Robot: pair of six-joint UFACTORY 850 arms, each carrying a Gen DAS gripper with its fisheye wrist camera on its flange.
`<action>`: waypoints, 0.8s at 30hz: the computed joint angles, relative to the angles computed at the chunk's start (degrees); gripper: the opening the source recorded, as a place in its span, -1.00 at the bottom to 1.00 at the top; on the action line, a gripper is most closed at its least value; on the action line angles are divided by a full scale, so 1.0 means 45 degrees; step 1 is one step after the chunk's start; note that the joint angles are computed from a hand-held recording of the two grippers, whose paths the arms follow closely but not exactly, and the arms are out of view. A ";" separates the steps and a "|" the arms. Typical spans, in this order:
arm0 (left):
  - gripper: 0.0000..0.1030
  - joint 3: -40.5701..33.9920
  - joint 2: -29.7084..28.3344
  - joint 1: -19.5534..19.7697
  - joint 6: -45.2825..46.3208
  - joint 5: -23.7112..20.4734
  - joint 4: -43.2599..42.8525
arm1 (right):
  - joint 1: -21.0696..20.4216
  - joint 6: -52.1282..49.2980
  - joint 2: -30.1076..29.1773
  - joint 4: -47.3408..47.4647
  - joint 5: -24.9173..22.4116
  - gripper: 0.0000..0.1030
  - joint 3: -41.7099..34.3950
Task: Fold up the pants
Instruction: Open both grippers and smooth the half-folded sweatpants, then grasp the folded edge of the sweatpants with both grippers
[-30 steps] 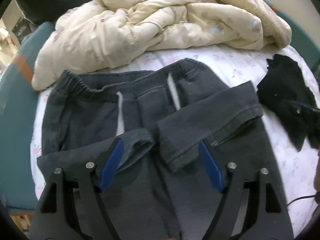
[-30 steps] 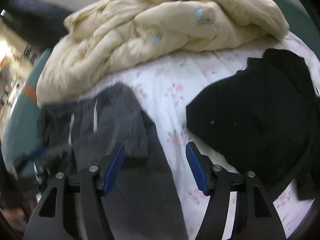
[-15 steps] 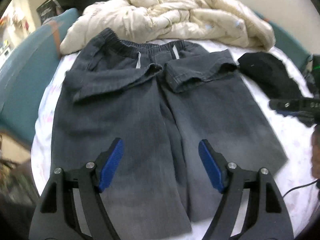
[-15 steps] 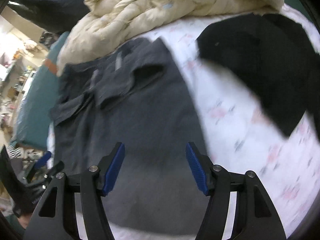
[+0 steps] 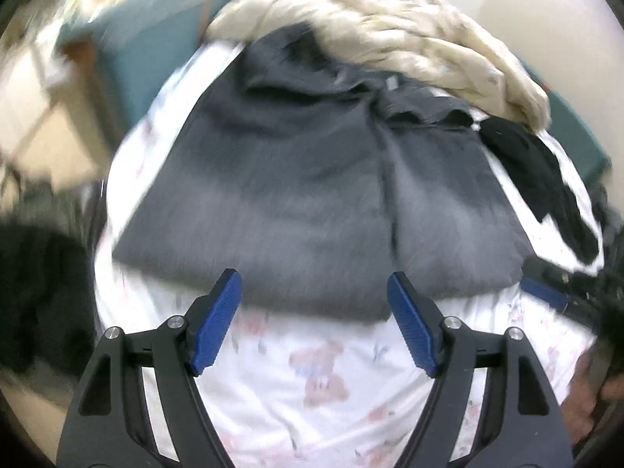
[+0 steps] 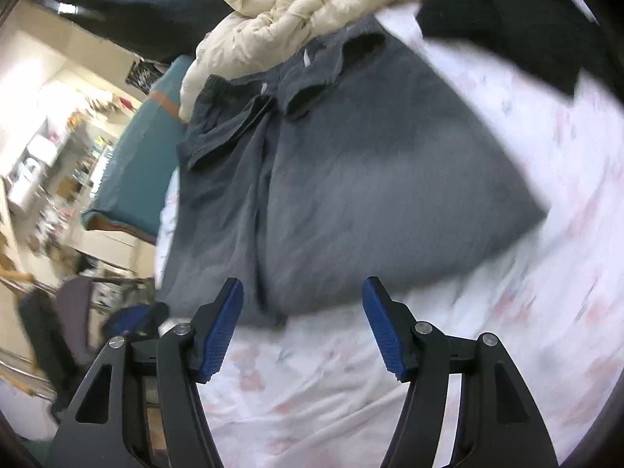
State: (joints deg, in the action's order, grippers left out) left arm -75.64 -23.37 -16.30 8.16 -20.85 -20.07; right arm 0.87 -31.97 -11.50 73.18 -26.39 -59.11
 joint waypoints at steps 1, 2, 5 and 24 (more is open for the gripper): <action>0.44 0.0175 -0.0103 0.0263 0.0545 -0.0302 -0.1333 | -0.0059 -0.0874 -0.0025 0.1333 -0.0316 0.29 0.0271; 0.44 0.0332 -0.0231 0.0505 0.1091 -0.0644 -0.2665 | -0.0168 -0.1308 -0.0218 0.2665 -0.1152 0.29 0.0547; 0.44 0.0937 -0.0581 0.1149 0.2651 -0.1276 -0.6663 | -0.0101 -0.3657 -0.0844 0.6555 -0.2391 0.29 0.1257; -0.75 -0.0377 -0.2763 0.1593 0.6650 0.1357 -1.3755 | -0.0401 -0.8795 -0.3034 1.5845 -0.2197 -0.60 0.1065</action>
State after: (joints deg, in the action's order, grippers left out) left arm -77.34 -35.80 -9.13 38.09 -14.75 -81.97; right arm -0.93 -71.55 -25.16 144.48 -36.28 -54.32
